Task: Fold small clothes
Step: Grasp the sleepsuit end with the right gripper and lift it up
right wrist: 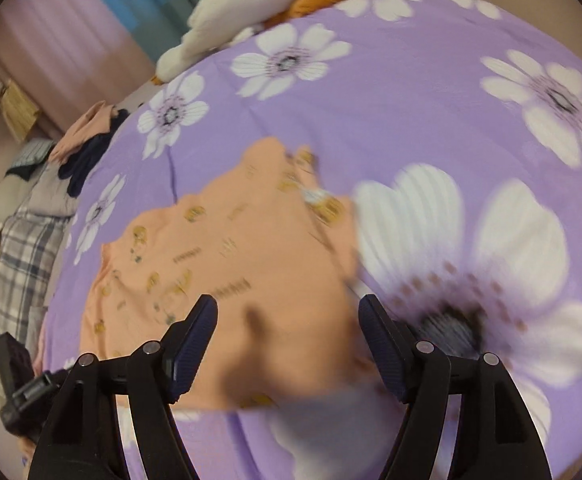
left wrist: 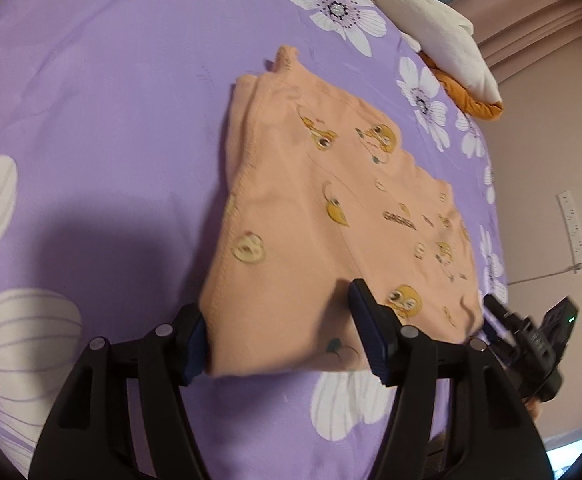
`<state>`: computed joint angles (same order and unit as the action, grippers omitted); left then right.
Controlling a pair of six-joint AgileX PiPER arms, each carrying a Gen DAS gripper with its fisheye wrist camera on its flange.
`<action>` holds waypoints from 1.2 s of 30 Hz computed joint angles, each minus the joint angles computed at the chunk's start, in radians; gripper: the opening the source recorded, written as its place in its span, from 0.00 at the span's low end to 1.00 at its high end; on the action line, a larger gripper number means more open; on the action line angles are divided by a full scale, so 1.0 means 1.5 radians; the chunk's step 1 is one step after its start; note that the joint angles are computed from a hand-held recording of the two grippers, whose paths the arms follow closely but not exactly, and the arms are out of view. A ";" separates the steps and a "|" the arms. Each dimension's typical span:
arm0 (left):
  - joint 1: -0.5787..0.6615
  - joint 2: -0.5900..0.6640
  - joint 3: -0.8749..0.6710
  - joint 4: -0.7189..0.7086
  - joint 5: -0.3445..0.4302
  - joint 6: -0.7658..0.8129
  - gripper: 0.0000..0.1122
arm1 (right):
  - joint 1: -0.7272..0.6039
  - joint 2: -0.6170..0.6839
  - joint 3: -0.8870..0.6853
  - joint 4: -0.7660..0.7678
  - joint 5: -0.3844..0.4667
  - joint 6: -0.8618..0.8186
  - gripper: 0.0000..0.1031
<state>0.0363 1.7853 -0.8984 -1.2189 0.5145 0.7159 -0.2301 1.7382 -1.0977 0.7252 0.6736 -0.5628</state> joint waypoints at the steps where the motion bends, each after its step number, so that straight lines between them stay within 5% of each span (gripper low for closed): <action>1: 0.001 0.002 0.001 -0.009 0.000 0.009 0.52 | -0.006 0.000 0.009 0.012 0.004 -0.014 0.71; 5: 0.008 0.006 0.014 -0.041 0.004 0.035 0.21 | -0.040 0.026 0.022 0.099 0.049 -0.069 0.71; 8: 0.027 0.018 0.029 -0.111 0.041 0.085 0.13 | -0.045 0.048 0.027 0.167 0.061 -0.115 0.71; 11: 0.013 -0.005 0.043 -0.113 0.017 0.080 0.11 | -0.055 0.083 0.023 0.263 0.092 -0.170 0.68; 16: 0.006 -0.021 0.049 -0.105 0.004 0.065 0.11 | -0.045 0.158 -0.022 0.341 0.130 -0.167 0.27; 18: 0.007 -0.026 0.055 -0.111 0.005 0.068 0.11 | -0.039 0.156 -0.016 0.353 0.121 -0.166 0.18; 31: -0.038 -0.149 0.149 -0.097 0.014 0.045 0.09 | -0.118 0.008 0.049 0.312 0.150 -0.169 0.12; 36: -0.104 -0.151 0.171 -0.020 -0.055 -0.031 0.10 | -0.132 -0.004 0.075 0.282 0.124 -0.162 0.12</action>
